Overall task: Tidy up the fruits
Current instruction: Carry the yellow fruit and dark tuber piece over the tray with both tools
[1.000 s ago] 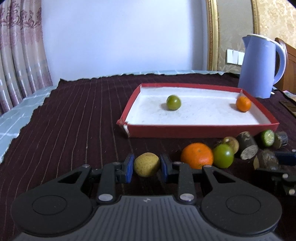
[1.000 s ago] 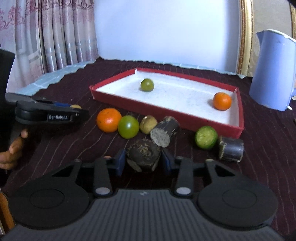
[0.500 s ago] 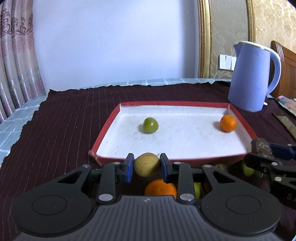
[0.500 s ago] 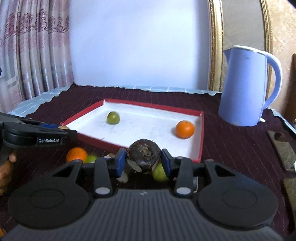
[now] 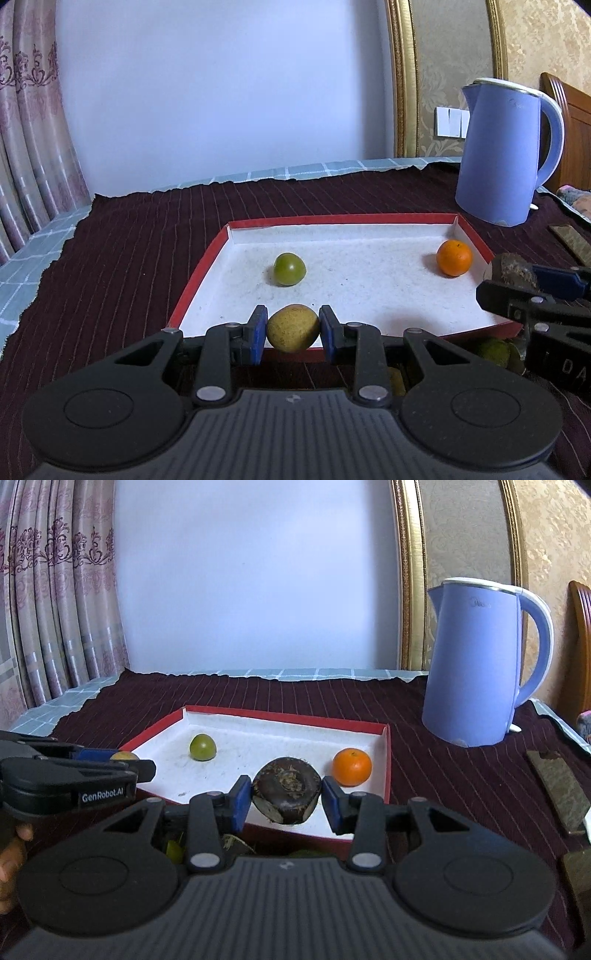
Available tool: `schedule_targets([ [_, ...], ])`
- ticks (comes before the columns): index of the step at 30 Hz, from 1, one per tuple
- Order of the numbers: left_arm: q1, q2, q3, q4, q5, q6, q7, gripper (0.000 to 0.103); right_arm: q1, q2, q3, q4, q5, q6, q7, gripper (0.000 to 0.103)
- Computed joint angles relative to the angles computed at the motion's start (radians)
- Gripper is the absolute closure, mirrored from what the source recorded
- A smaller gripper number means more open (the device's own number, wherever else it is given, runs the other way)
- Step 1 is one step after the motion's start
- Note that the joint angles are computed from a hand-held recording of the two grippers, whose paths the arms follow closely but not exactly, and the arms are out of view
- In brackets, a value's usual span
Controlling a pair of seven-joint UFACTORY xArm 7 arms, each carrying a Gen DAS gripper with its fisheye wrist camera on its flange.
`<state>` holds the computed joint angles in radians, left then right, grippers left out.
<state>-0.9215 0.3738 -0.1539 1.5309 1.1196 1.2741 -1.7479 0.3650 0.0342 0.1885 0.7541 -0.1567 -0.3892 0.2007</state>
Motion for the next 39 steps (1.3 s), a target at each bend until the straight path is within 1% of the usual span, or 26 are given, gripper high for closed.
schedule_targets([
  [6, 0.01, 0.021, 0.01, 0.03, -0.023, -0.001, 0.029, 0.073, -0.014, 0.02, 0.002, 0.041, -0.04, 0.018, 0.023, 0.064],
  [13, 0.008, 0.052, 0.028, 0.075, -0.045, 0.019, 0.073, 0.073, -0.017, 0.035, 0.005, 0.071, -0.042, 0.034, 0.017, 0.064],
  [16, 0.01, 0.056, 0.036, 0.084, -0.054, 0.015, 0.079, 0.073, -0.014, 0.045, 0.004, 0.089, -0.03, 0.044, 0.0, 0.064],
  [23, 0.017, 0.075, 0.051, 0.111, -0.075, 0.013, 0.102, 0.073, -0.022, 0.056, 0.012, 0.105, -0.034, 0.05, 0.002, 0.064],
  [27, 0.025, 0.082, 0.058, 0.122, -0.09, 0.002, 0.115, 0.073, -0.02, 0.08, 0.01, 0.138, -0.024, 0.066, -0.01, 0.064],
  [39, 0.029, 0.114, 0.081, 0.163, -0.106, 0.003, 0.147, 0.073, -0.023, 0.121, 0.017, 0.179, 0.002, 0.081, -0.031, 0.064],
])
